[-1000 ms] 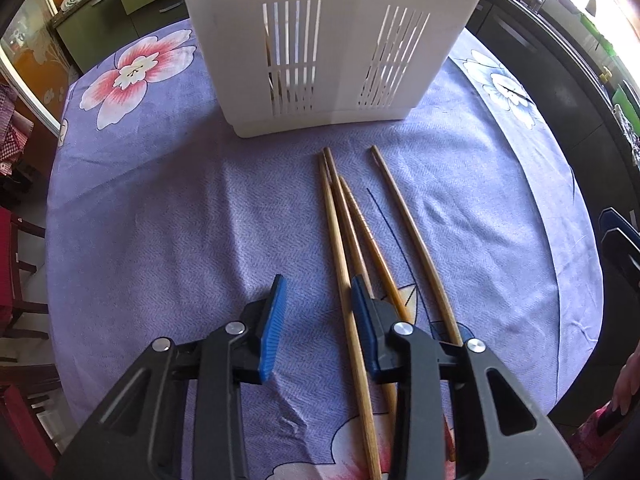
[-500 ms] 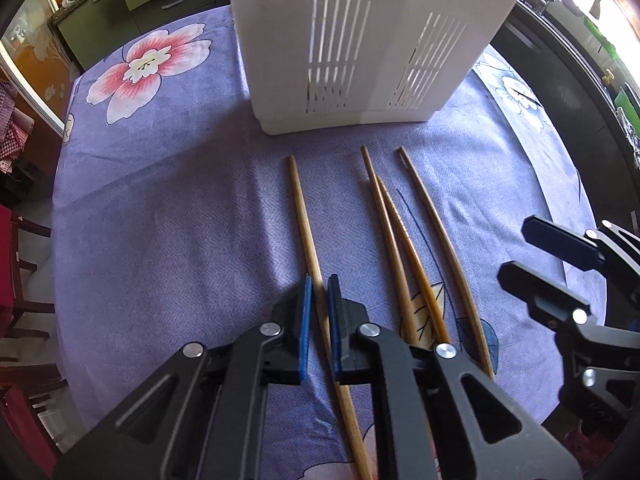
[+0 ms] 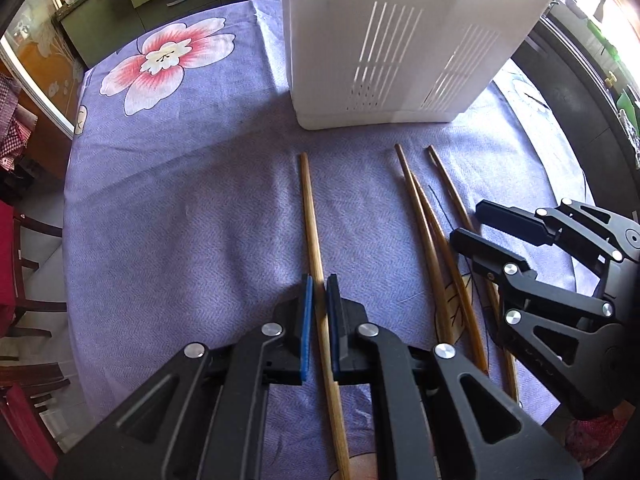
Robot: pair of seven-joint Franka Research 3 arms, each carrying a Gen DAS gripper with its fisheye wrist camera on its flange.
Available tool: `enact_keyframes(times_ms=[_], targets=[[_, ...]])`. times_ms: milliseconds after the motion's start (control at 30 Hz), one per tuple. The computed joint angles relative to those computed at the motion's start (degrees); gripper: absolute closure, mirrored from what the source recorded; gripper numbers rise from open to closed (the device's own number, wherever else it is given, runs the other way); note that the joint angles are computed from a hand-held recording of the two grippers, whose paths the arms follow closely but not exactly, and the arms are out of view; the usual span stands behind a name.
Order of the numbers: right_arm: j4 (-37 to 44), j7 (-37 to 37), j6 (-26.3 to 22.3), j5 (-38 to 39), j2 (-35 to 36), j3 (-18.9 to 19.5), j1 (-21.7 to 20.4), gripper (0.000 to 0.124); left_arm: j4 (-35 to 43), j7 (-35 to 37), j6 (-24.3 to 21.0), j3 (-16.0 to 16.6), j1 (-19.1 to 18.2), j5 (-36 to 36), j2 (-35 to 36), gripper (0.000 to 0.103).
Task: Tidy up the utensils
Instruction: 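Lower both grippers to the loose chopsticks and close on one each, then lift the held chopsticks upright with both grippers toward the caddy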
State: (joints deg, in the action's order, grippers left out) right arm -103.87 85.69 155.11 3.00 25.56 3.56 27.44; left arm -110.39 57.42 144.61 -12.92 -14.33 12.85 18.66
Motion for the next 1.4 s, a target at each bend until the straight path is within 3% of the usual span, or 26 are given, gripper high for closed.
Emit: enact_keyframes(times_ms=[167, 300, 533, 833, 1000, 1067, 1133, 1233, 1400], targets=[[2.2, -1.5, -2.5, 1.5, 1.0, 0.9, -0.8, 0.115, 0.3, 0.3, 0.1, -0.2, 0.1, -0.5, 0.4, 0.096], [2.6, -2.0, -3.5, 1.7, 1.0, 0.6, -0.9, 0.117, 0.1, 1.6, 0.4, -0.7, 0.9, -2.4, 0.2, 0.096], [-3.0, -5.9, 1.4, 8.0, -3.8, 3.0, -4.5, 0.117, -2.0, 3.5, 2.8, -0.6, 2.0, -4.5, -1.4, 0.096], [-13.5, -19.4, 9.4, 25.9, -15.3, 7.7, -9.9, 0.117, -8.3, 0.8, 7.4, 0.4, 1.5, -1.0, -9.6, 0.097], [-17.7, -28.2, 11.0, 37.1, -20.7, 7.0, -10.1, 0.117, -11.5, -0.9, 9.3, 0.5, 1.3, 1.3, -14.4, 0.097], [-18.3, -30.1, 10.8, 39.7, -21.6, 6.2, -9.5, 0.117, -10.3, -1.8, 7.4, 0.4, 0.9, 2.7, -14.0, 0.097], [-19.2, -31.3, 11.0, 41.3, -22.6, 5.4, -8.9, 0.117, -8.6, 0.8, 4.6, -0.1, 1.3, -0.7, -12.2, 0.097], [-19.2, -32.1, 10.8, 42.5, -22.6, 4.7, -8.2, 0.117, -6.0, 2.3, 4.0, -0.1, 1.8, -3.6, -7.7, 0.096], [-19.4, -32.2, 11.3, 42.8, -22.6, 4.4, -7.3, 0.117, -0.7, 0.3, 4.0, 0.7, 1.4, -2.1, -1.1, 0.089]])
